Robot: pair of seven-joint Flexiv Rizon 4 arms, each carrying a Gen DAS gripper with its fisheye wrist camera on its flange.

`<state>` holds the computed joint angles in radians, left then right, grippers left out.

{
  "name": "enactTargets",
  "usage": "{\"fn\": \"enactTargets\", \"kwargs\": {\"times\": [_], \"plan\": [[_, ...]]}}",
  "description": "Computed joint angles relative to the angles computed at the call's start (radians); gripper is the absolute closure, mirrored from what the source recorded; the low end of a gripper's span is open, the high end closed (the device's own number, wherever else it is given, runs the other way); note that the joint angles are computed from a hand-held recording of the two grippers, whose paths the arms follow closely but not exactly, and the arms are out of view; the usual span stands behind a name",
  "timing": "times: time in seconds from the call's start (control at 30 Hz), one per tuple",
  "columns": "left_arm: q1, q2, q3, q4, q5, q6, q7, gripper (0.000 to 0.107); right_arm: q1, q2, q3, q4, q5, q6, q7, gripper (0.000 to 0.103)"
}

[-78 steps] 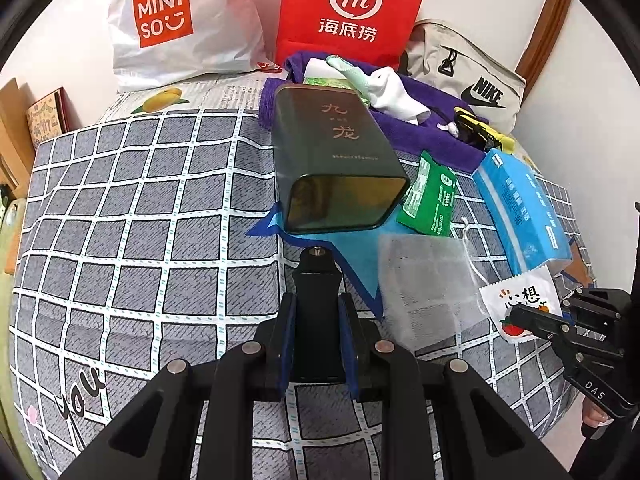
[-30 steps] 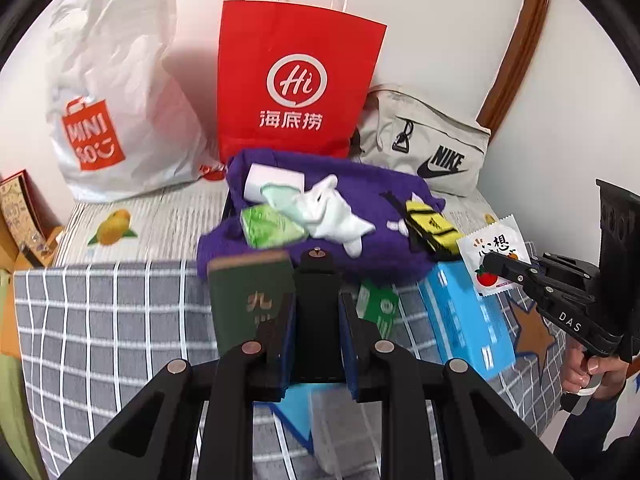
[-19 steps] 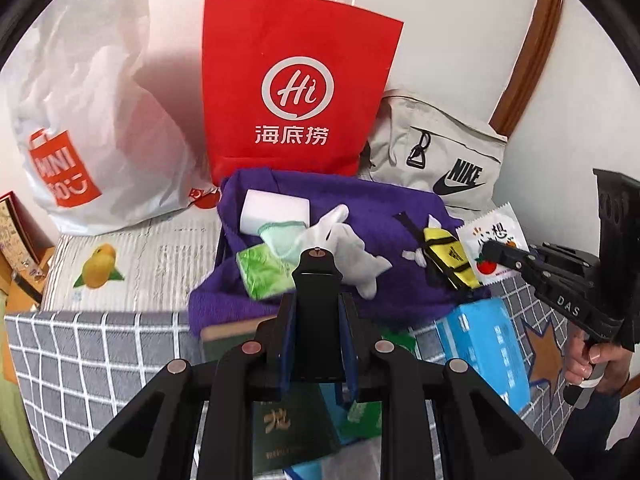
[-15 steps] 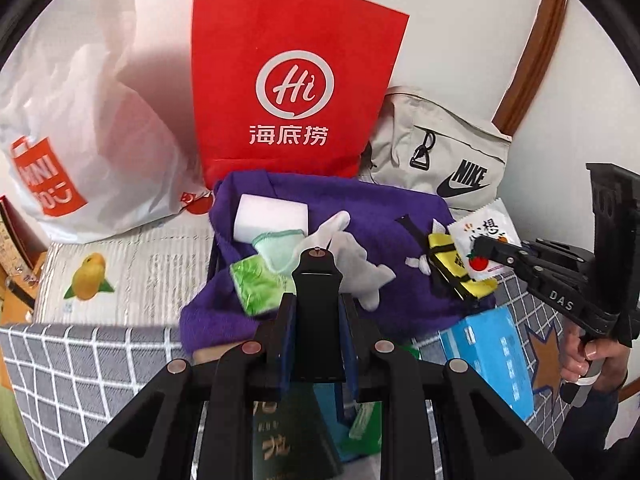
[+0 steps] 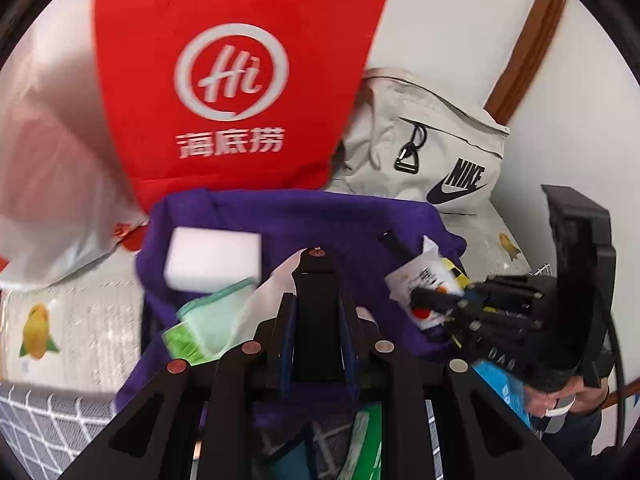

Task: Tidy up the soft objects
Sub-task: 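Open the right tool over the purple towel while the left tool opens above it, then withdraw both tools from the towel, moving the right tool to the green packet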

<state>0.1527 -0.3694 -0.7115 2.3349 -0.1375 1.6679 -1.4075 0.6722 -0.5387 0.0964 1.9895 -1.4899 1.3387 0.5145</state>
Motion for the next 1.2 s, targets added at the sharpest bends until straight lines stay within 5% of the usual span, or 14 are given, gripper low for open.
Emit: {"fn": "enactTargets", "kwargs": {"times": [0.3, 0.7, 1.0, 1.2], "plan": [[-0.185, -0.088, 0.192, -0.100, -0.029, -0.057, 0.023, 0.087, 0.020, -0.030, -0.030, 0.000, 0.070, 0.026, -0.044, 0.099], [-0.251, -0.108, 0.258, -0.123, -0.088, -0.096, 0.047, 0.086, 0.017, -0.024, -0.039, 0.002, 0.022, 0.035, -0.013, 0.097], [-0.298, -0.090, 0.308, -0.129, -0.115, -0.124, 0.054, 0.086, -0.024, -0.002, 0.006, 0.003, -0.070, -0.005, 0.059, 0.078], [-0.330, -0.045, 0.343, -0.108, -0.134, -0.114, 0.043, 0.058, -0.033, 0.032, 0.027, 0.021, -0.084, -0.040, 0.076, 0.068]]}}
